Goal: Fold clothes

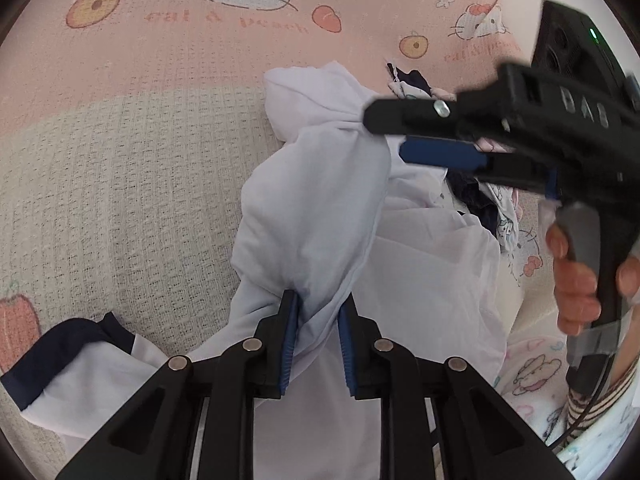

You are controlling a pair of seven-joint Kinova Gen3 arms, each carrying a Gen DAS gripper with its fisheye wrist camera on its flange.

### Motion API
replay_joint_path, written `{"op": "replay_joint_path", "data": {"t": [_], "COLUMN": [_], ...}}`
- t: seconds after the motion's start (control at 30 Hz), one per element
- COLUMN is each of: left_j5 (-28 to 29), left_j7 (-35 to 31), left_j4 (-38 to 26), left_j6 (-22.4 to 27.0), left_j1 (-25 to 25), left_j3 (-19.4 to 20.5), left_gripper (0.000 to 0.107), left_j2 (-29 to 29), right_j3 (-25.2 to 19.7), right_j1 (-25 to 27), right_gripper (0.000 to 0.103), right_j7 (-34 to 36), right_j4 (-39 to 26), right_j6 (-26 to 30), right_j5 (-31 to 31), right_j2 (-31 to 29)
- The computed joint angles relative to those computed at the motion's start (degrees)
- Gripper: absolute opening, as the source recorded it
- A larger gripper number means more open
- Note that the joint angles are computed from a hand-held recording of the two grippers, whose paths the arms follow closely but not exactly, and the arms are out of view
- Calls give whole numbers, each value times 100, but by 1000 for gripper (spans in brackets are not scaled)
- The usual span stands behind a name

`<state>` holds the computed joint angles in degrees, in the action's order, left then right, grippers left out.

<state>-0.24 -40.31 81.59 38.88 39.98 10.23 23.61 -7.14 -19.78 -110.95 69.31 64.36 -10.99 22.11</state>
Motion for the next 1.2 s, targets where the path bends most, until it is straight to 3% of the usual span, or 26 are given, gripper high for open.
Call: {"op": "replay_joint_path", "data": {"t": [0.27,0.4,0.47,0.57,0.67,0.73,0.8,0.9,1.2], "left_j5": [-498,-918,-967,-972,-455,-386,-552,-767,-605], "left_j7": [624,1009,1075,1237,1238,1522,1807,1942,896], "left_j4": [-356,-823,-872,-879,-804,-646,-494,-585,-1992], "left_j6": [461,989,1018,1038,1009,850,649,739,1506], "left_j1": [415,714,721,729,346,355,423,398,60], "left_j3": [-238,-358,-341,-361,-135,-215,-306,-311,-108], "left_gripper": [12,12,12,14,28,49,52,52,52], "left_j2": [131,331,334,284,191,40,-141,-206,474], "right_j3": [34,-36,14,38,20,23,34,-8,-96], "right_j1": [-287,-276,-366,-371,-284,-234,-186,-8,304], "right_gripper": [57,57,32,15,15,15,15,15,15], "right_j7": [-68,10,-40,-83,-51,-74,-135,-120,88], "right_j4": [-547,-278,-183,13,187,248,290,346,543], "right_j6": [234,-2,-81,-200,-306,-300,-253,-193,45], "right_j5": [284,179,305,389,336,296,248,12,-495], "right_j2": [446,413,371,264,143,76,51,24,32]}}
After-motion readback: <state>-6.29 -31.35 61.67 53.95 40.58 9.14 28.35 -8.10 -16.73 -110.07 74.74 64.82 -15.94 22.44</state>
